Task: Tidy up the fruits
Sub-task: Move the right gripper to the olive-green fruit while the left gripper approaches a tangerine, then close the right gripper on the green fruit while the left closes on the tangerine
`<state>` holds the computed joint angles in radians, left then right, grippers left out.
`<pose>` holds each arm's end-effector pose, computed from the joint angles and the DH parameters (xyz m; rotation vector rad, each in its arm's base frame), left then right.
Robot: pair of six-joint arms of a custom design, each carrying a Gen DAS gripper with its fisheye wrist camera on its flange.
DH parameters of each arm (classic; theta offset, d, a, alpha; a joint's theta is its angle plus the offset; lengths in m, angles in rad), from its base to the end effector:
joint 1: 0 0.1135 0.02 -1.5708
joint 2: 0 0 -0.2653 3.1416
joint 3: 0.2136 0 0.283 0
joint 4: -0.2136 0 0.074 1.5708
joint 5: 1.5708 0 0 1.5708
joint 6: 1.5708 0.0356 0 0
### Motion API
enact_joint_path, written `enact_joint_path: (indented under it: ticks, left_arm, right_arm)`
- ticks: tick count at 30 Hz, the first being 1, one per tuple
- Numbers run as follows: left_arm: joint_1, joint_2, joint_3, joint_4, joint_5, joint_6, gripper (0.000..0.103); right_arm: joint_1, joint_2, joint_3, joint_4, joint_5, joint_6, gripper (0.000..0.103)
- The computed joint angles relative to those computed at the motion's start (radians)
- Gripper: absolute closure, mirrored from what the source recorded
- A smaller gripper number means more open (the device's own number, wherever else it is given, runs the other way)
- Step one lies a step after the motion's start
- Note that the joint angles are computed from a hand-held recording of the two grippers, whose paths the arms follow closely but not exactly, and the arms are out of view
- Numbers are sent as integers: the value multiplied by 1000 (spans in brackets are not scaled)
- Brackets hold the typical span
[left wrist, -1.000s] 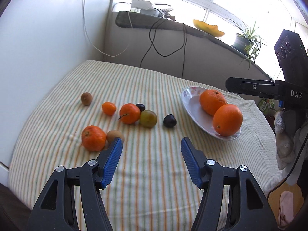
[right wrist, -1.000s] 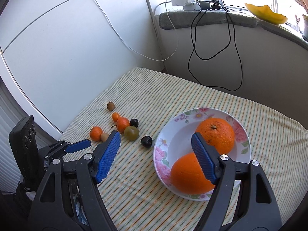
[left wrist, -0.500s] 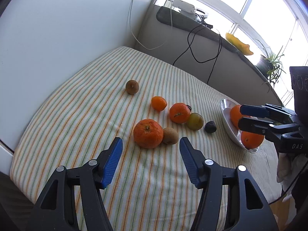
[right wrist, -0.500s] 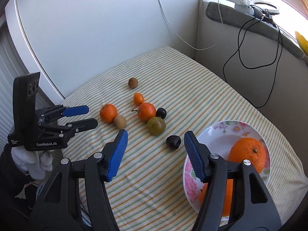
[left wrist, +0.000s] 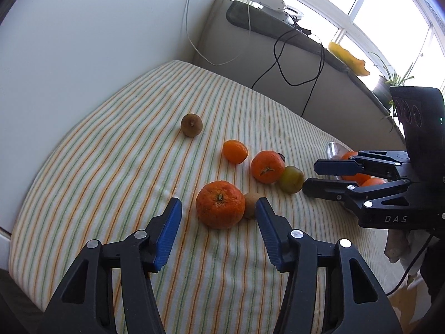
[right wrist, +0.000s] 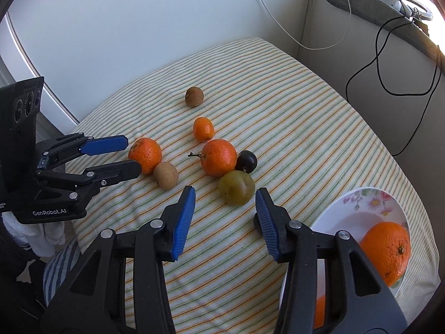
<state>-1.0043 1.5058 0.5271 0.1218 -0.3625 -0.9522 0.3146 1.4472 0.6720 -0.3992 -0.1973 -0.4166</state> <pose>0.1594 -0.2271 0.1011 -0.1018 2.4116 -0.4985 0.2535 0.0898 0.1256 -1.0253 2.5268 0.2416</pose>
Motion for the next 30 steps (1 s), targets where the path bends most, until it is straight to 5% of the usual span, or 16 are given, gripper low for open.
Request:
enact_joint_path:
  ticks: [30]
  left_arm:
    - [55,54,17,61,81,35,64]
  right_arm:
    - [-6,265,141,10,2,2,69]
